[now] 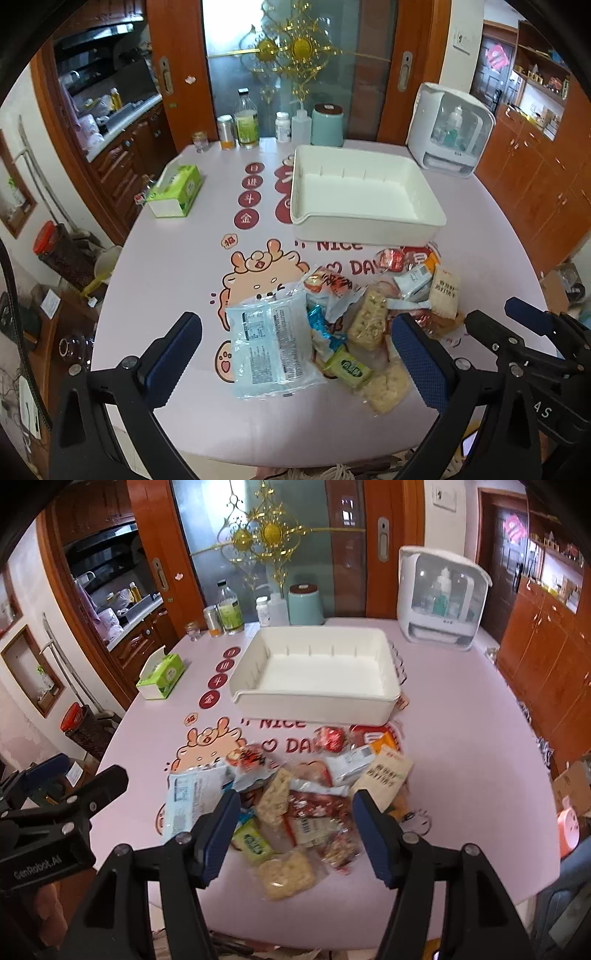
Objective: Organize snacks
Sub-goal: 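Grasp the blue-white bag with left gripper while right grasps clear rice-cracker bag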
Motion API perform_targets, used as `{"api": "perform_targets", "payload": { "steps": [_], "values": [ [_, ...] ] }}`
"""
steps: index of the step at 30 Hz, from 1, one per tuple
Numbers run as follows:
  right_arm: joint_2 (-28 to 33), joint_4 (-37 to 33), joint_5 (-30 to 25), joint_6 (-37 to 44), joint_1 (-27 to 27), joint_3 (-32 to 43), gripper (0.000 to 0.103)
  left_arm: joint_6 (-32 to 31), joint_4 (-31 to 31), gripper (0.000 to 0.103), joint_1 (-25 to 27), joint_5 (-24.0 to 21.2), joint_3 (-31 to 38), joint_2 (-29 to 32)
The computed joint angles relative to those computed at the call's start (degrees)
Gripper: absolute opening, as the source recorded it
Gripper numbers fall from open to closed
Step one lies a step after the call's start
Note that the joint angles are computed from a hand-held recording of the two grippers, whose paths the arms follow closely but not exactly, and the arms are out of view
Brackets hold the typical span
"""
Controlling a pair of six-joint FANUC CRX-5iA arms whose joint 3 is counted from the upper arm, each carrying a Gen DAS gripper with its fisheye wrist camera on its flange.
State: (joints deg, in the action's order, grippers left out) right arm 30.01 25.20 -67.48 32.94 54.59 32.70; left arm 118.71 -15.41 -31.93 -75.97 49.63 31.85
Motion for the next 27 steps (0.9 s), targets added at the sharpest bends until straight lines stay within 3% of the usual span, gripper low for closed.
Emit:
{"api": "perform_targets", "payload": {
  "steps": [7, 12, 18, 21, 27],
  "values": [
    [6.0, -2.1, -7.2, -3.7, 1.1, 8.6, 0.064, -9.7, 7.3, 0.102, 5.2, 3.0, -5.6, -0.3],
    [7.9, -4.1, -10.4, -8.5, 1.3, 10.2, 0.064, -17.2, 10.1, 0.102, 8.6, 2.1, -7.5, 1.6],
    [7.2, -7.5, -10.6, -17.3, 0.6, 6.4, 0.064, -24.0, 14.9, 0.102, 11.6, 1.8, -10.4, 4.0],
    [5.8, -11.6, -8.0, -21.5, -0.5, 2.7, 0.064, -27.0, 19.1, 0.102, 12.5, 1.5, -11.0, 6.0],
    [6.7, -18.2, -6.2, -23.2, -2.2, 0.6, 0.064, -28.9, 22.1, 0.102, 12.4, -1.2, -8.1, 11.1]
  ]
}}
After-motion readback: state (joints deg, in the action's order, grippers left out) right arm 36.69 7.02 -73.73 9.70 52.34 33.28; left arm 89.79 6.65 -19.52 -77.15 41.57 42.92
